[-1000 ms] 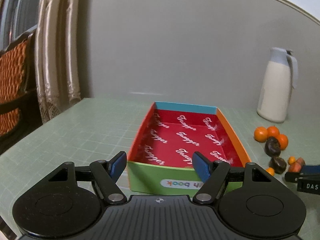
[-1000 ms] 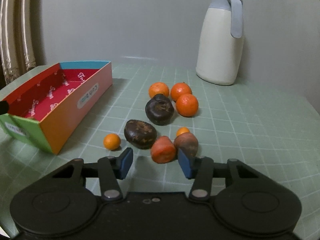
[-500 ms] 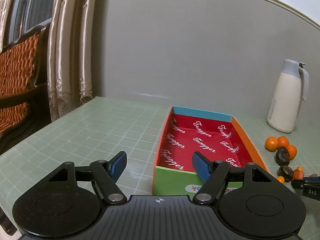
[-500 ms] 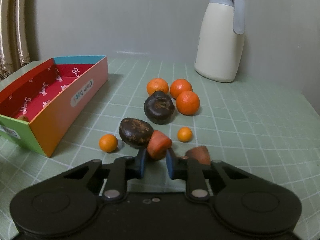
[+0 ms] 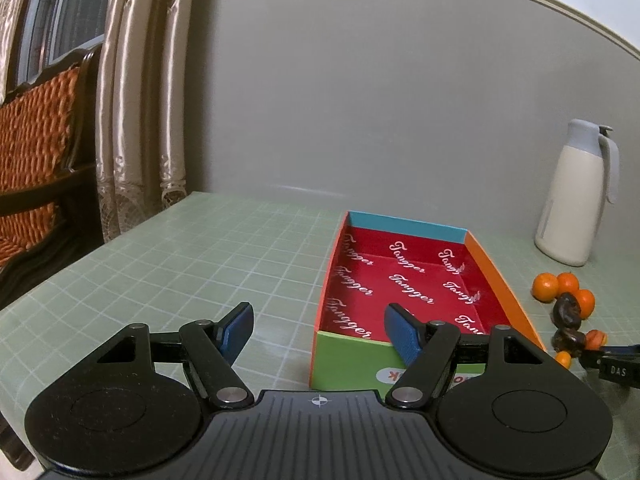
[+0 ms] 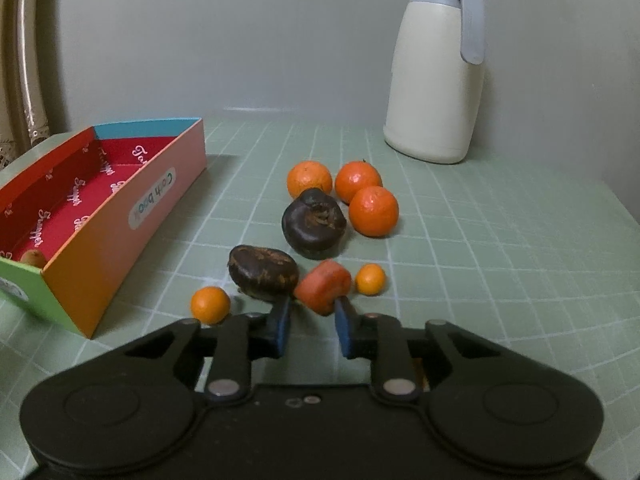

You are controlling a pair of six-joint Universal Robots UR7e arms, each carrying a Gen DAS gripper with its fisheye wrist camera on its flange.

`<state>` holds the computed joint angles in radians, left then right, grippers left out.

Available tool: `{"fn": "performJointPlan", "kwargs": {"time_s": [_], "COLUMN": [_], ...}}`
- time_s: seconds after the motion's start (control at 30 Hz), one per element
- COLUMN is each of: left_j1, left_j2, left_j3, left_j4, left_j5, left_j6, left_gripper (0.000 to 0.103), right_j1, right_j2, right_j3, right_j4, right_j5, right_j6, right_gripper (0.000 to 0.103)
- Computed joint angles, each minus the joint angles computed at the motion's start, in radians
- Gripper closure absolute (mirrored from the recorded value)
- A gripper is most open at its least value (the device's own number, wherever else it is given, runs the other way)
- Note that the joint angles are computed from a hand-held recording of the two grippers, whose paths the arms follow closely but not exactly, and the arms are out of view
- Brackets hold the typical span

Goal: Organize fruits
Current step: 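Lift the reddish-orange fruit into the red box and open the right tool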

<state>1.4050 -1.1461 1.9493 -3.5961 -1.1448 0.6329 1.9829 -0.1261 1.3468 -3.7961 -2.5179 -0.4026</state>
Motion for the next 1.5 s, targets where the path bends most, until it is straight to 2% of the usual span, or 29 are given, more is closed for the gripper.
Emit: {"fn": "performJointPlan", "kwargs": {"time_s": [0.13,0.37,0.6,0.67,0.7,0.73,0.77,0.9,1.07,1.2,1.37,1.5], "left_j1": [-0.001,-0.001,-0.002,-0.001,0.000,-0.001,-0.001,-0.002,-0.004,-0.005,-0.003,0.002], "left_j2": [0.000,0.000,-0.002,-0.002,-0.003,-0.004,-0.003,-0.006,-0.002,0.000,0.003,0.001], "left_j3": [0.000,-0.002,-0.001,-0.003,-0.002,-0.002,-0.002,-0.002,-0.006,-0.006,-0.005,-0.004], "left_j4": [0.001,0.009,0.013,0.016,0.018,0.017,0.018,0.025,0.029,0.026,0.016,0.008], "left_j5": [-0.001,0.000,-0.005,-0.004,-0.006,-0.007,-0.005,-0.003,-0.001,0.000,-0.001,0.004], "left_j6": [-0.002,-0.004,-0.004,-0.007,-0.008,-0.008,-0.007,-0.007,-0.005,-0.003,0.001,0.001], "left_gripper": [0.031,0.031,0.031,0.031,0.031,0.031,0.031,0.031,0.031,0.031,0.031,0.031], "right_j1": [-0.006,-0.021,-0.023,-0.022,-0.024,-0.026,-0.026,-0.035,-0.046,-0.046,-0.033,-0.012], "right_j2": [0.013,0.010,0.011,0.018,0.016,0.021,0.030,0.026,0.008,0.011,0.016,0.010], "right_j3": [-0.026,-0.035,-0.038,-0.046,-0.045,-0.051,-0.067,-0.069,-0.051,-0.055,-0.055,-0.043], "right_j4": [-0.017,-0.022,-0.042,-0.047,-0.025,-0.039,-0.054,-0.056,-0.019,-0.021,-0.098,-0.122], "right_j5": [-0.009,0.003,0.022,0.015,0.012,0.016,0.006,0.018,0.047,0.056,0.074,0.133], "right_j6": [-0.048,-0.031,-0.057,-0.086,-0.080,-0.091,-0.105,-0.092,-0.053,-0.064,-0.096,-0.089], "right_gripper": [0.078,0.075,0.089,0.089,0.086,0.075,0.072,0.065,0.071,0.072,0.072,0.072]}}
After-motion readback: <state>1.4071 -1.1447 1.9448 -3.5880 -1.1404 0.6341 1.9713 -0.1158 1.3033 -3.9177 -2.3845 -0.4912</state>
